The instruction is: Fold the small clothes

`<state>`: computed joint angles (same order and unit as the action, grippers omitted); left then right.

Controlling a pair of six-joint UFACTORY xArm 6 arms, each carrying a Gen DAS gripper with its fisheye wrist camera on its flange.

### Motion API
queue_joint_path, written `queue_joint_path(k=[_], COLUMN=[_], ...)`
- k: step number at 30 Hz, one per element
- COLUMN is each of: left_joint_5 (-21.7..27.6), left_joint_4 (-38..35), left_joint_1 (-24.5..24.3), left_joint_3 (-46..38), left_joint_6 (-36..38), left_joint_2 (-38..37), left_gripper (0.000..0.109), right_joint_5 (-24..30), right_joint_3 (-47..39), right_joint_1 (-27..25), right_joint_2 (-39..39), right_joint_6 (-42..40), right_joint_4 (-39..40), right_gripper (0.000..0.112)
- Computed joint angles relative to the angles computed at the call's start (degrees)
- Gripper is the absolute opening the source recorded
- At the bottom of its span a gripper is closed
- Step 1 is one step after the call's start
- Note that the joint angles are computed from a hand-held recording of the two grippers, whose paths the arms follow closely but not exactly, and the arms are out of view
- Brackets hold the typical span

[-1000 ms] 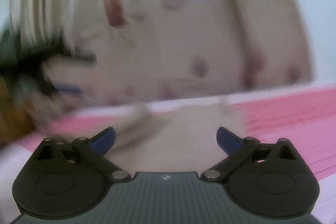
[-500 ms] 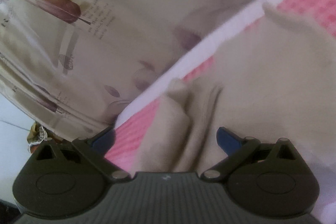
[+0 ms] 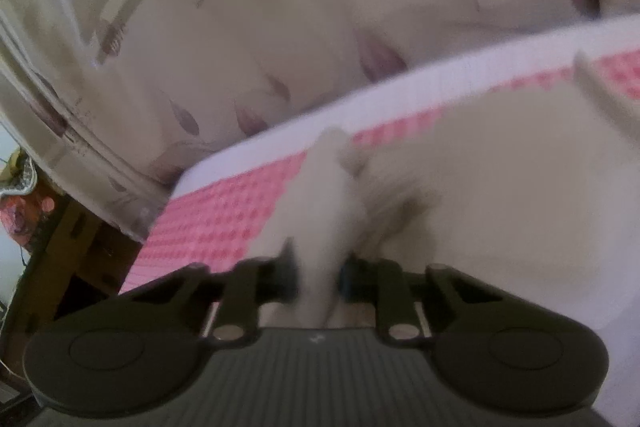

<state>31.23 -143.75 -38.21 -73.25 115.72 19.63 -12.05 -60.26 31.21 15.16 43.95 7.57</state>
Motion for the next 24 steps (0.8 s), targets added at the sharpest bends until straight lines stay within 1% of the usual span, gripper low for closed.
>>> queue_joint_path(k=[2,3,5,6,8,9,10,11,12,13,15,17,18,20,23,24], left_joint_5=[-0.02,-0.08,-0.36,-0.86,-2.62,-2.92,-3.43,-4.15,-5.0,-5.56,-6.55,-7.4,-7.5,-8.04,-8.74,-8.96], left_joint_4=[-4.47,-6.43,-8.47,-8.8,-7.95,-6.96,-6.39,-6.08,-5.64,-5.58,-5.76,-5.91,-5.78,-6.08,-5.34,-5.39], left_joint_1=[0.77,1.11,1.82,2.1,2.38,2.46,2.22,1.86,1.39,0.79,-0.3,-0.96,-0.98,-0.98,-0.74,-0.74], left_joint_3=[0.36,0.9,1.32,1.09,-0.48,-0.41,-0.6,-0.81,-1.61,-1.8,-2.2,-2.86,-2.97,-3.54,-4.6,-4.56], left_joint_6=[0.69,0.68,-1.58,-3.42,-6.46,-7.43,-7.28,-6.12,-4.76,-2.75,1.36,4.0,4.22,3.53,0.94,0.92], left_joint_2=[-0.21,-0.51,-0.49,-0.19,0.77,0.61,0.59,0.46,0.7,0.58,0.6,0.88,0.94,1.47,2.39,2.29], left_gripper=[0.103,0.103,0.103,0.103,0.103,0.103,0.103,0.103,0.103,0.103,0.103,0.103,0.103,0.103,0.103,0.103], right_joint_5=[-1.25,-1.96,-3.5,-4.3,-5.33,-6.03,-6.54,-6.78,-7.22,-7.64,-8.07,-8.52,-8.49,-8.59,-9.29,-9.22], right_joint_3=[1.01,1.63,2.77,3.7,4.83,5.89,6.86,7.91,9.01,10.24,12.78,15.05,16.21,18.35,21.64,22.59], right_joint_1=[0.78,0.54,-0.78,-1.3,-2.92,-4.06,-4.82,-5.09,-5.75,-6.68,-8.01,-9.75,-10.69,-11.28,-13.8,-14.98], right_joint_2=[-1.21,-1.8,-2.51,-3.22,-4.17,-4.92,-5.6,-6.48,-7.34,-8.32,-10.54,-12.43,-13.5,-15.54,-17.97,-18.48], right_joint_6=[-6.26,-6.4,-2.62,-2.1,-0.24,1.97,2.35,0.62,0.3,0.73,-1.06,-0.68,-0.97,-5.05,-5.04,-3.74], right_joint_4=[5.98,5.9,2.11,1.39,-0.76,-2.94,-3.23,-1.27,-0.93,-1.53,0.35,0.2,0.47,5.0,6.12,4.88], right_gripper=[0.017,0.017,0.016,0.016,0.016,0.016,0.016,0.016,0.016,0.016,0.016,0.016,0.016,0.016,0.015,0.015])
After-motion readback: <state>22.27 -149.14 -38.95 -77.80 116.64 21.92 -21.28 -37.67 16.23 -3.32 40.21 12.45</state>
